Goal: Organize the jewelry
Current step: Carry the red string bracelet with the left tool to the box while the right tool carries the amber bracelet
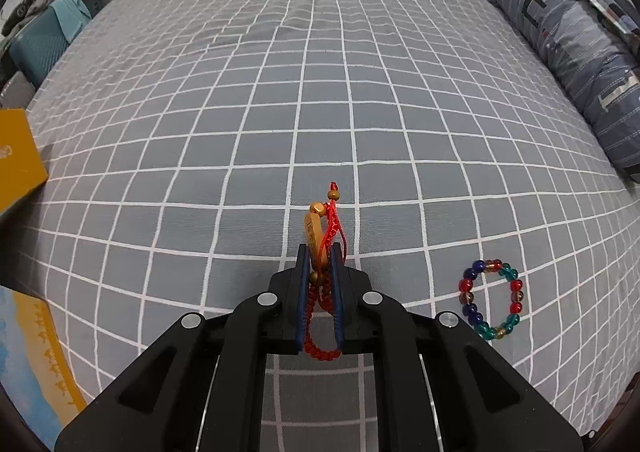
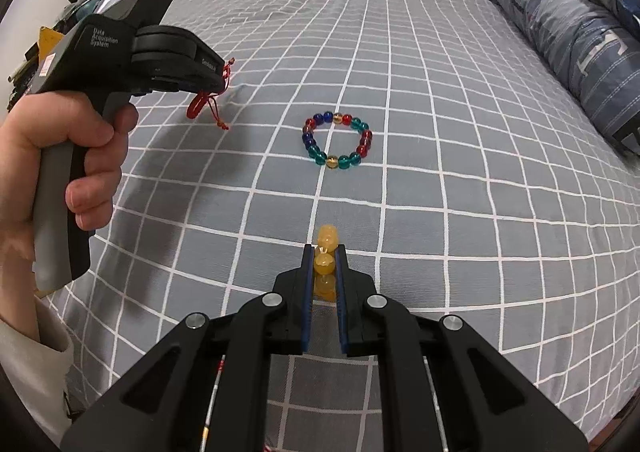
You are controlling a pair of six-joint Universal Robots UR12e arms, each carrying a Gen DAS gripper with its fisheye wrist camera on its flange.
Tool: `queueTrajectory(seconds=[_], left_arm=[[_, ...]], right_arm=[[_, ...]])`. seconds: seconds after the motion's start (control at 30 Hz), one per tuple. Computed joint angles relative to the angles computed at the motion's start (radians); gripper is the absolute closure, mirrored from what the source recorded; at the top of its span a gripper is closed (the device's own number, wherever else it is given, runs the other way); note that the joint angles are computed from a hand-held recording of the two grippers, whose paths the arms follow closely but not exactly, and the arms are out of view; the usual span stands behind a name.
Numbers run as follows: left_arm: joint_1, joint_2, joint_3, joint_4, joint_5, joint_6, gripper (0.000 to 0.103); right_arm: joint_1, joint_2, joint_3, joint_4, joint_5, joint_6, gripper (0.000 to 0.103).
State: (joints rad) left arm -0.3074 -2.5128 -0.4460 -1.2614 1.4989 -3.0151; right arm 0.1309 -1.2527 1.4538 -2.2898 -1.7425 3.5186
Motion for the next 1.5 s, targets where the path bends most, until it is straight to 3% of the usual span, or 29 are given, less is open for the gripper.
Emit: queueTrajectory(seconds=[0.33, 0.97, 1.3, 1.5], left_arm=[[0.007, 0.087, -0.127, 0.076, -0.005, 0.006, 0.094], [0.022, 0.188, -0.267, 0.151, -0.016, 0.013, 0.094], [0.045, 0.282, -0.422, 0.238, -0.038, -0.005, 0.094], [0.057, 0.35, -0.534, 0.3, -0.015, -0.004, 0.094]], right_arm=[[0.007, -0.015, 0.004, -0.015, -0.029, 0.012, 0.094], [0.032, -0.047, 0.021, -0.052, -0.086, 0.044, 0.094], [0.038, -0.048, 0.018, -0.088, -0.128, 0.067, 0.094], [0.046, -0.038, -0.003, -0.084, -0.14, 0.076, 0.094]])
